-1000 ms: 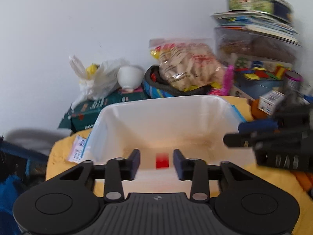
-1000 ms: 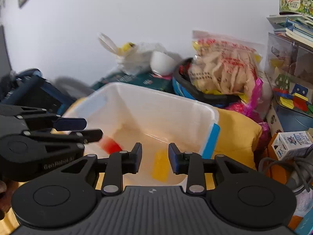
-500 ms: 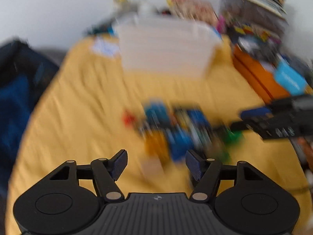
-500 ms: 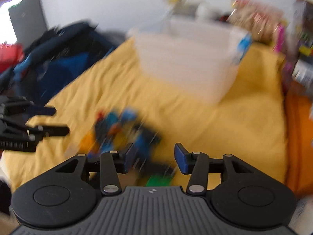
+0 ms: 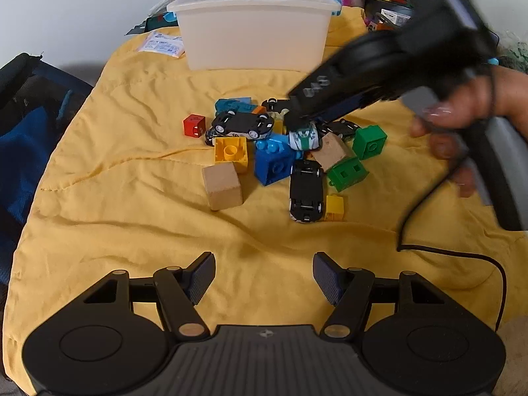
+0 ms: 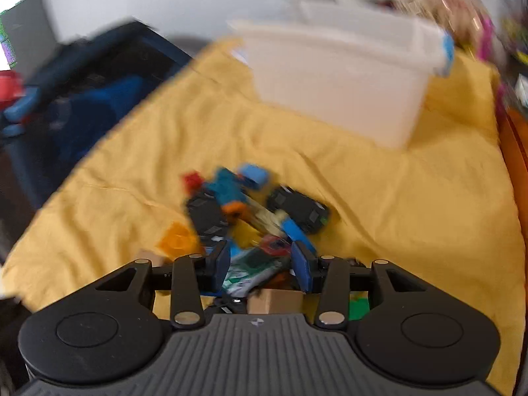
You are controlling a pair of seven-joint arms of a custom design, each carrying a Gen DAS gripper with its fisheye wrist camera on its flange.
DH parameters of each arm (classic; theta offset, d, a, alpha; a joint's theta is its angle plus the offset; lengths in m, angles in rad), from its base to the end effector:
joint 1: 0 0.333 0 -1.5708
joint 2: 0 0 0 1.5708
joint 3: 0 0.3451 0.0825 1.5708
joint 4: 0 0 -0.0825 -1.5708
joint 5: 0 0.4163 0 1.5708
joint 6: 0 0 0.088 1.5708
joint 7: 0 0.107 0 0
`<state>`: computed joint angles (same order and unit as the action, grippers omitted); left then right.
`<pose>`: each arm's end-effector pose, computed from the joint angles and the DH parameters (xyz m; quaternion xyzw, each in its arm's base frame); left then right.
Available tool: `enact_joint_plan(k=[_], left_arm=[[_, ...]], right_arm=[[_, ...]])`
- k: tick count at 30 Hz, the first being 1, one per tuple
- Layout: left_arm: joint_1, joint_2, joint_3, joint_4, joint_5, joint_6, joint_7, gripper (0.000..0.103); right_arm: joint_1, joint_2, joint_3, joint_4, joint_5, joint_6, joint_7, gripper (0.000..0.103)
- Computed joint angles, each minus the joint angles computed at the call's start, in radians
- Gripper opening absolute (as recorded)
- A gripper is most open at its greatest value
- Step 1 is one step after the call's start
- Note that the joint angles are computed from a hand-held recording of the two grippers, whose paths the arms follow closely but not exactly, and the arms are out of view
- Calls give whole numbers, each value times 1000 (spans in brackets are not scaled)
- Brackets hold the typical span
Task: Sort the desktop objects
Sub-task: 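Grasp the silver-black toy car with left tool while right tool grasps green-red car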
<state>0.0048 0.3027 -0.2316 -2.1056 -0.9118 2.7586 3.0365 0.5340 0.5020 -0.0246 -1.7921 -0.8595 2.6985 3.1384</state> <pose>0.6211 -0.1049 0.3052 -0.3285 0.8947 -0.2848 0.1027 0.6154 0.3751 0.3094 -0.5496 0.7745 -0.2021 0.2393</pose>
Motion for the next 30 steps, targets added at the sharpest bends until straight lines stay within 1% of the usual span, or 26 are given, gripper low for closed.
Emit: enact_joint_plan(k=[2,4,5,6,8,10,11,14,15,17,20,22,23,24,25,27,30], left_arm=[[-2,-4,-8,-10,-11,9,14,69],[-2,-2,-13,-6,-20,4,30,69],[-1,1,-17,-2,-29,3,43,69],[-4,4,-19,1,-32,2,48,69],[-11,14,-17,15,-22,-15,42,69],[-14,24,-18,30,-12,-46,37,69],[-24,31,-17,36,1,-44,29,69],[-35,47,-32,48,-8,-10,54,68],[-36,56,-38,56,-14,-5,58,65],[-50,77,-28,83,20,-23,14,59],[-52,109,-32,123,36,-54,-35,55],[-62,138,-22,163,66,-93,-109,49],[-66,155,-11,191,94,-139,-167,37],[-67,164,-8,206,108,-157,-204,33],[-63,164,-10,208,112,-163,-217,33],[-33,142,-35,181,75,-148,-167,32],[4,78,-65,102,-8,-62,-7,32]], right_arm=[[-33,10,33,2,61,-2,-62,45],[-27,4,33,-14,63,0,-94,43],[-11,-6,17,-30,31,13,-86,32],[5,-17,4,-43,-1,19,-79,32],[32,-41,-18,-72,-64,21,-34,32],[48,-78,-32,-114,-126,32,40,32],[48,-98,-30,-135,-146,32,67,32],[52,-172,-25,-212,-247,35,178,32],[52,-200,-19,-242,-277,31,212,32],[42,-236,3,-282,-309,22,260,32],[19,-270,49,-332,-302,4,298,32],[9,-279,71,-350,-305,-1,320,32],[6,-281,80,-355,-304,-5,327,32],[3,-281,88,-358,-302,-7,331,32],[1,-280,93,-358,-302,-7,334,32],[-1,-280,100,-359,-308,-2,341,32],[-4,-279,98,-365,-366,40,360,32]])
